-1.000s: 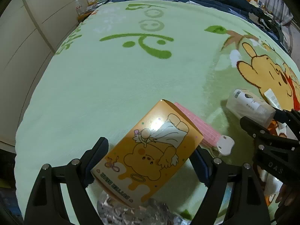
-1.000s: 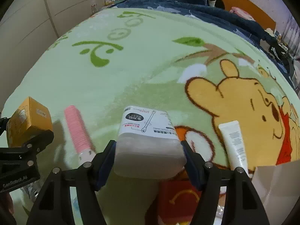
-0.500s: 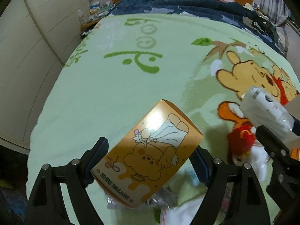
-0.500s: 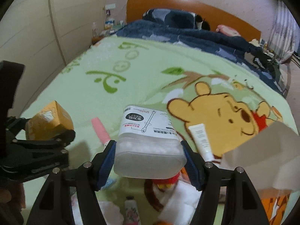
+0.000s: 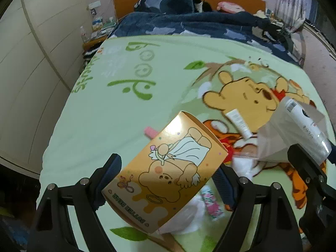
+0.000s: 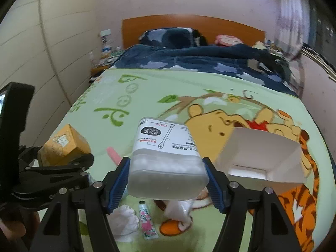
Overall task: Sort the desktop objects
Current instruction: 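Lift both held boxes and carry them toward the open white cardboard box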
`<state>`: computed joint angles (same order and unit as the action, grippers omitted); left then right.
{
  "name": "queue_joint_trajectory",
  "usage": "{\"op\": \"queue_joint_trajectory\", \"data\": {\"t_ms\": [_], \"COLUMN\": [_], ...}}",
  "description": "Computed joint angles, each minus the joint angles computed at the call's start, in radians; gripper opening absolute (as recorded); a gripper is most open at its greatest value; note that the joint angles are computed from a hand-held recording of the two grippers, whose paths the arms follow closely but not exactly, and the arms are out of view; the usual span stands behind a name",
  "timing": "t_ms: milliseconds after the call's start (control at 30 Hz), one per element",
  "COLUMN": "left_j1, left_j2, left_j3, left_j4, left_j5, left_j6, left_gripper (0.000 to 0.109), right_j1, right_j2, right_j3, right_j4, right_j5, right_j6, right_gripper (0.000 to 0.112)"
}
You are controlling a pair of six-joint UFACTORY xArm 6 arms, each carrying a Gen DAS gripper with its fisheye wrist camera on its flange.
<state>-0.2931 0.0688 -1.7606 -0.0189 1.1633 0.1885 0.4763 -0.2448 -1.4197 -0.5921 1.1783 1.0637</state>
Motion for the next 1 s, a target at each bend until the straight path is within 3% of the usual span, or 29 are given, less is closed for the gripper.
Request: {"op": "queue_joint_trajectory", "data": {"t_ms": [233, 600, 800, 1000], "left_j1": [-0.086, -0.294, -0.377, -0.431], "left_j2": [-0.006, 0.075, 0.132, 0.185], "left_j3": [-0.090, -0.271, -0.343, -0.379], "left_j4": [-0.013, -0.008, 0.011, 0.038], "left_j5": [0.053, 0.119, 0.130, 0.115], "left_j6": [0.003, -0.049, -0.092, -0.126], "left_gripper": [0.084, 0.084, 0.084, 0.084], "right_j1": [0.006, -0.024, -0.077, -0.163], "right_j2": [-0.124, -0.342, -0.419, -0.469], "right_j3": [0.050, 0.172, 0.226, 0.281], "right_j4": [-0.033, -0.088, -0.094, -0.069], "right_j5": [0.121, 0.285, 0.301, 0.261], "right_j6": [0.076, 0.117, 0.084, 0.022], "right_gripper": [0.069, 0.069, 0.069, 0.069]}}
